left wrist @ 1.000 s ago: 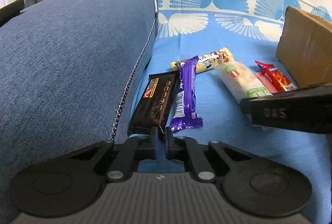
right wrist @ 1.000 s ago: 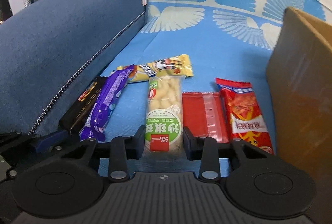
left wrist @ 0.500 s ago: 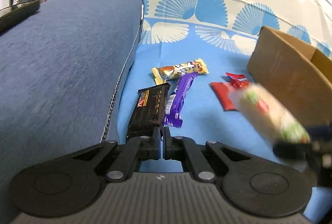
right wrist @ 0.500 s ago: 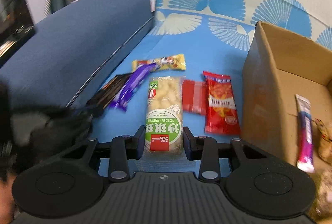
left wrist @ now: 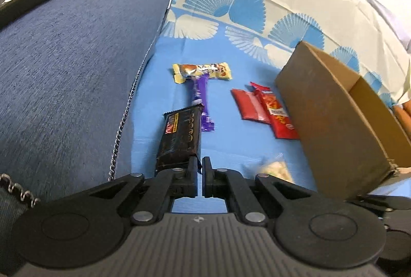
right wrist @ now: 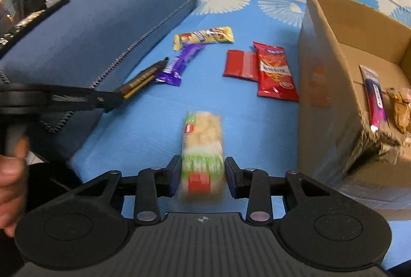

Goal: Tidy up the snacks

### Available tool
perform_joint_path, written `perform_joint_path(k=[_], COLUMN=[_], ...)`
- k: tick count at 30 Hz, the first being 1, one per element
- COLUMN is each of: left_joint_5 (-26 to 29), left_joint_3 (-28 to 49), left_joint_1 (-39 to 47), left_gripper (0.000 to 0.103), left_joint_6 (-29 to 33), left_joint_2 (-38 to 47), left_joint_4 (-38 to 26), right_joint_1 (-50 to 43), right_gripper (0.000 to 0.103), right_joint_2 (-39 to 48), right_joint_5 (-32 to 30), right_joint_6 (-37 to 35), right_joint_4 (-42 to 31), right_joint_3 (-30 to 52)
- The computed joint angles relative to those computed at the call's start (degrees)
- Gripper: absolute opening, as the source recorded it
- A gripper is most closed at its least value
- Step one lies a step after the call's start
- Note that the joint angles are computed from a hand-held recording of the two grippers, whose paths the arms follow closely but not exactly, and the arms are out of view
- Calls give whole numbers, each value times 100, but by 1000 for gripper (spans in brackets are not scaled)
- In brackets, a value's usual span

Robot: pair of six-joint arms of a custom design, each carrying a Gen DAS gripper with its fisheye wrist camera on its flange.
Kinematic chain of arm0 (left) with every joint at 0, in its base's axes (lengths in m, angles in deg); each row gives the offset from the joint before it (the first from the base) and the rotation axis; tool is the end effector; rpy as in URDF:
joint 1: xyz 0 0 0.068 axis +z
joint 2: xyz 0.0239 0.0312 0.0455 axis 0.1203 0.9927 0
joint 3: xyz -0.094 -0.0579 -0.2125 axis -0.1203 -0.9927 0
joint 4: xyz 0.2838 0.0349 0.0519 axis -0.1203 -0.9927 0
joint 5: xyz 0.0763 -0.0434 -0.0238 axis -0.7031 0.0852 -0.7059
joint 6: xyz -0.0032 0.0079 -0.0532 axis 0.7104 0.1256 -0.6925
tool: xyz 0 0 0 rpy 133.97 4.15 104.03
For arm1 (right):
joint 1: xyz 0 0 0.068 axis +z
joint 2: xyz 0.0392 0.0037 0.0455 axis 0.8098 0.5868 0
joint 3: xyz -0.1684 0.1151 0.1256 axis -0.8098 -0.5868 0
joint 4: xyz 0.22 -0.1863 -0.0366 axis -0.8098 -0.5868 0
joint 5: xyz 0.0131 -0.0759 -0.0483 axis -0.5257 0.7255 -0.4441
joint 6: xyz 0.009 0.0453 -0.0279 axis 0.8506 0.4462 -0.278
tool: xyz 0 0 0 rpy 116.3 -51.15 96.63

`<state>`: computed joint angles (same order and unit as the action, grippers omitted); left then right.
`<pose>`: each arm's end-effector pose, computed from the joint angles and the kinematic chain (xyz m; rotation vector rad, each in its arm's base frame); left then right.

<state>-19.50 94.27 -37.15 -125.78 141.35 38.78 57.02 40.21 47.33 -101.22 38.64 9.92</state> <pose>0.1882 -0.1563 0.0818 -0.4062 2.2922 -0.1435 0.2372 0.0271 0.0731 -0.6420 2.3743 0.4188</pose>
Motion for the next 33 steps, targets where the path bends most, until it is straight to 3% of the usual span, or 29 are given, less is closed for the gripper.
perform_joint_path(k=[2,5,7,13,22,30,33], left_joint_5=[5,100,31,-117,155,180,167], left_joint_3=[-14,58,190,821,1280,1490,1426], left_joint_1=[-12,83,91,173,594,610,601], left_gripper=[6,22,43,65,69,69,63], left_joint_6=[-59,-150,-197,-184,110,255,265], left_joint_2=[-23,91,273,1095,1923,2189,2123], left_joint_4=[1,-46,-123,-484,-272,-319,-273], right_joint_1=[-46,-69,-57,-45,-19,82,69], right_gripper=[38,38,40,50,63,63,63], right_joint_2=[113,197,283,581,726,850,882], right_joint_5=[-80,-185,-215,-199,-229,79,112], right_joint_6=[28,-62,-136,-252,-247,-152,-92], right_joint_4=[95,206,275,324,670,1081,1098], right_joint_3=[-6,-30,-15,101,36,-67,-46])
